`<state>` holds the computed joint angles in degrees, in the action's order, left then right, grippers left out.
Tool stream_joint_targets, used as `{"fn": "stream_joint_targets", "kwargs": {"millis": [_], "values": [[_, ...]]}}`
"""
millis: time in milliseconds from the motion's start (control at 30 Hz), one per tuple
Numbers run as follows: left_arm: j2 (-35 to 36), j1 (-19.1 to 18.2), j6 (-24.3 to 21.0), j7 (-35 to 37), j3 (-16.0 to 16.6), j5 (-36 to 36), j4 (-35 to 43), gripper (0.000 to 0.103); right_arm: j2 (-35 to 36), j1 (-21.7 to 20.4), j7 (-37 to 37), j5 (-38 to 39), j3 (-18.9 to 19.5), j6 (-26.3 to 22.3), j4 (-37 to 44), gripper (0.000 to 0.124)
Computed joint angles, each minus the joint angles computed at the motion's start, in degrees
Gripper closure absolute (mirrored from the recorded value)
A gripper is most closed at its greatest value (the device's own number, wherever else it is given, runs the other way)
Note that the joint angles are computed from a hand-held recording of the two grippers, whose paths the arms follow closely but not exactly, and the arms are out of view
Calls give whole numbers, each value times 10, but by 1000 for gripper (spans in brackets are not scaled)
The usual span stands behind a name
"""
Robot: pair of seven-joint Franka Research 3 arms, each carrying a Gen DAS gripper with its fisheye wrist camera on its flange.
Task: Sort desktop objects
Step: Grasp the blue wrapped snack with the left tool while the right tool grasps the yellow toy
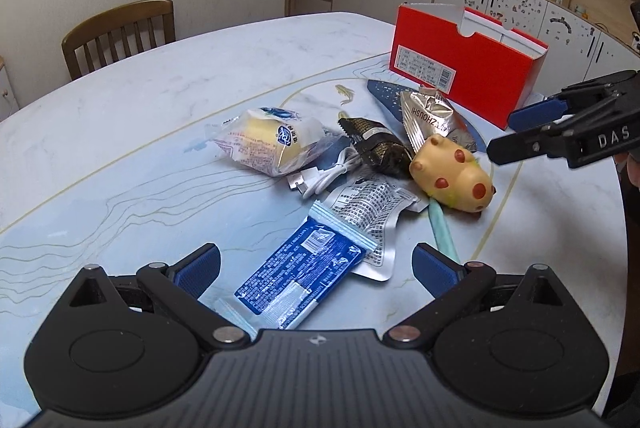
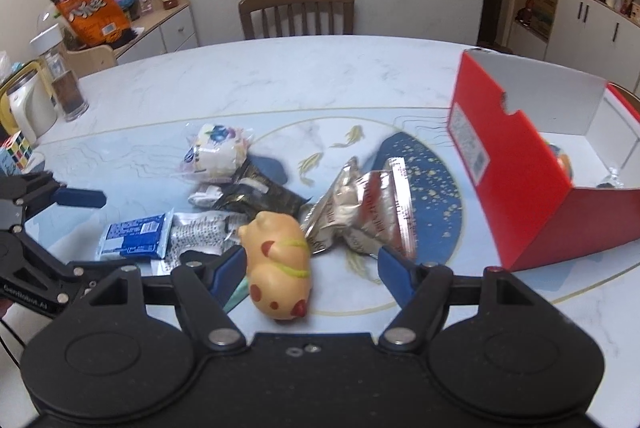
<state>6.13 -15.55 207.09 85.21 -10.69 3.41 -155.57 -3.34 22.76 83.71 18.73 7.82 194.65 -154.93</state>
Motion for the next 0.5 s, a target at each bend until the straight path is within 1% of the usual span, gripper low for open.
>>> {"fn": "stream_joint_targets", "kwargs": {"millis": [100, 267, 433, 500], "values": [[13, 15, -1, -17, 0, 35, 9, 3, 13, 6, 16, -27, -7, 0, 6, 52], [29, 29, 5, -38, 3, 74, 19, 6, 34, 6, 12, -26, -2, 2, 17, 53], [41, 39, 7, -56, 4, 108, 25, 12, 53, 17, -22, 15, -1, 1, 32, 54], [46, 46, 9, -65, 4, 122, 27, 14, 58, 16, -22, 15, -1, 2, 36, 55]]}}
